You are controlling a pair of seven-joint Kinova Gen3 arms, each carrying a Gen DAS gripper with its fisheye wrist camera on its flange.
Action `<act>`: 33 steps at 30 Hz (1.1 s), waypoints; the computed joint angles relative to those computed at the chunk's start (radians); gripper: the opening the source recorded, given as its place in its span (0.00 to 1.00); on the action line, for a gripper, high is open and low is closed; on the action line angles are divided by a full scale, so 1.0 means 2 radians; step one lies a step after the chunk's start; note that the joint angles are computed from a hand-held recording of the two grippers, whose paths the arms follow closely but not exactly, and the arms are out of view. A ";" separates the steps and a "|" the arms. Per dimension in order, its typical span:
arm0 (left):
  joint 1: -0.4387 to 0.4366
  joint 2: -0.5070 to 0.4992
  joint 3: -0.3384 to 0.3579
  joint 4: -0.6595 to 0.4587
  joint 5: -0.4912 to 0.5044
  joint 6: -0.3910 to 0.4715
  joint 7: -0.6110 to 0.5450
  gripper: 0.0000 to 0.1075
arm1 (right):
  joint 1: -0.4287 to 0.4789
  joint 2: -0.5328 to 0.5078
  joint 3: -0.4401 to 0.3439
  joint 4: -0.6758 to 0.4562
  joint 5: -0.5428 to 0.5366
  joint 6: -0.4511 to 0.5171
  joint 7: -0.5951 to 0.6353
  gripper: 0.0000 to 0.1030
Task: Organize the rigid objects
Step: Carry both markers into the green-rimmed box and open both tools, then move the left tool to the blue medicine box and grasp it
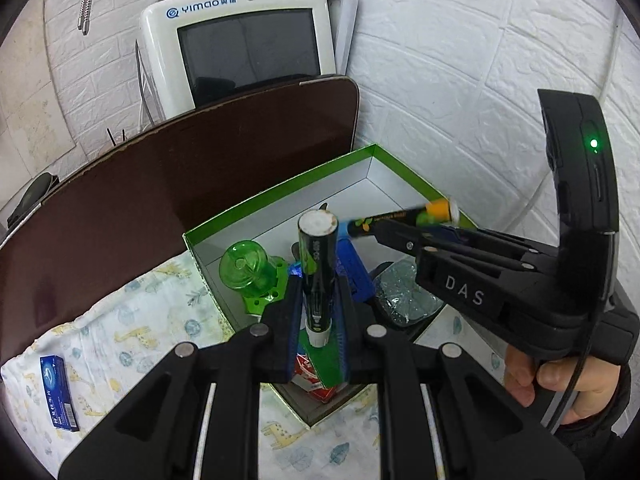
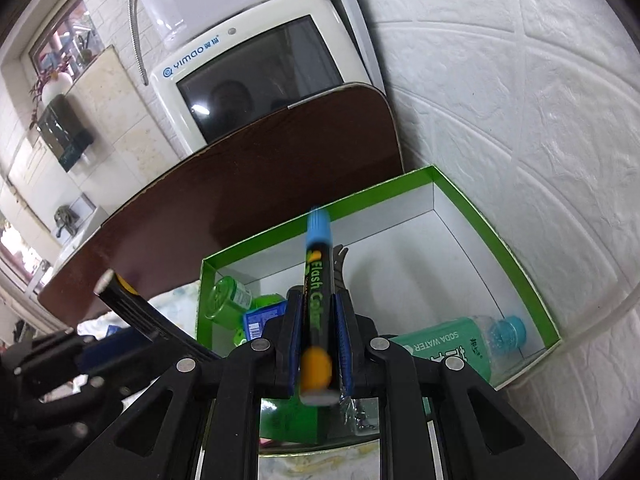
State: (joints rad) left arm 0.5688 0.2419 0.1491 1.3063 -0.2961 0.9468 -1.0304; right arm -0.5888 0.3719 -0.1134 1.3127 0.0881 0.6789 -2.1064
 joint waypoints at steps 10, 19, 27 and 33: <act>0.009 0.016 -0.007 -0.012 -0.004 0.009 0.007 0.30 | -0.009 -0.015 0.011 0.022 0.015 -0.013 -0.034 0.17; 0.003 -0.028 -0.009 0.041 -0.034 -0.025 0.052 0.49 | -0.022 -0.035 0.011 0.029 0.057 -0.014 -0.070 0.17; -0.042 -0.110 -0.003 0.160 -0.072 -0.043 0.156 0.57 | -0.033 -0.027 -0.018 0.010 0.042 -0.010 -0.024 0.17; -0.107 -0.177 0.003 0.258 -0.093 -0.036 0.228 0.65 | -0.065 0.006 -0.034 -0.046 0.027 0.021 0.028 0.17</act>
State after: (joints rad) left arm 0.3554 -0.1119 0.1555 1.8227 -0.4821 0.8747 -0.5752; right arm -0.7194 0.3846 -0.1806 1.2215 0.1430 0.7209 -2.0511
